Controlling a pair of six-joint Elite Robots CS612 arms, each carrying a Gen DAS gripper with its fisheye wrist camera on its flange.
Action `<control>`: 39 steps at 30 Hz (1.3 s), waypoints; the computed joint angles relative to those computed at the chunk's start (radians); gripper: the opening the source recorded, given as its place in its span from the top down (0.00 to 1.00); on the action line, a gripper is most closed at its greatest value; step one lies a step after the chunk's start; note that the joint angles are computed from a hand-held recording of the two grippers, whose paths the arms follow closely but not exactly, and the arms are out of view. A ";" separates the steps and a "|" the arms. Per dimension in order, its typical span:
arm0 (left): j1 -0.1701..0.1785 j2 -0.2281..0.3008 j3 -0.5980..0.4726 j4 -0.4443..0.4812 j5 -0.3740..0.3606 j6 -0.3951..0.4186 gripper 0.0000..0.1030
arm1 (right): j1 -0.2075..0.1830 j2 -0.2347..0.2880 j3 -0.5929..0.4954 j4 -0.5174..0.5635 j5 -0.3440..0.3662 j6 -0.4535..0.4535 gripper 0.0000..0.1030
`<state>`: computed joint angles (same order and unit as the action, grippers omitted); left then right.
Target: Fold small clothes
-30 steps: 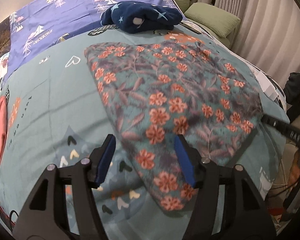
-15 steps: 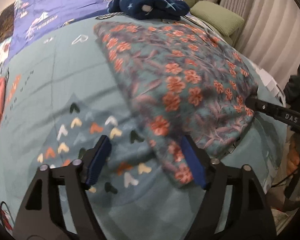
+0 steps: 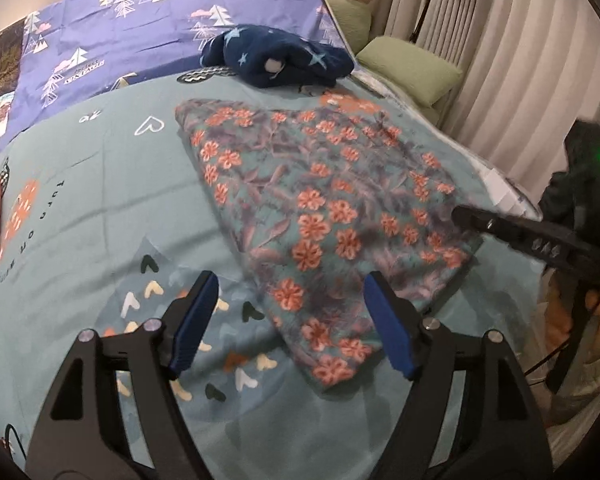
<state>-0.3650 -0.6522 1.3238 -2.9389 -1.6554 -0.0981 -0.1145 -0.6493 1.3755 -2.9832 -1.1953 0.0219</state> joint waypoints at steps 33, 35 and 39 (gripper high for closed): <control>0.040 0.161 -0.318 0.160 -0.056 -0.125 0.26 | -0.016 0.186 -0.414 0.313 0.074 -0.109 0.88; 0.037 0.164 -0.331 0.143 -0.041 -0.108 0.26 | -0.016 0.203 -0.458 0.335 0.112 -0.125 0.88; 0.032 0.189 -0.387 0.172 -0.001 -0.079 0.26 | -0.005 0.250 -0.564 0.416 0.103 -0.171 0.88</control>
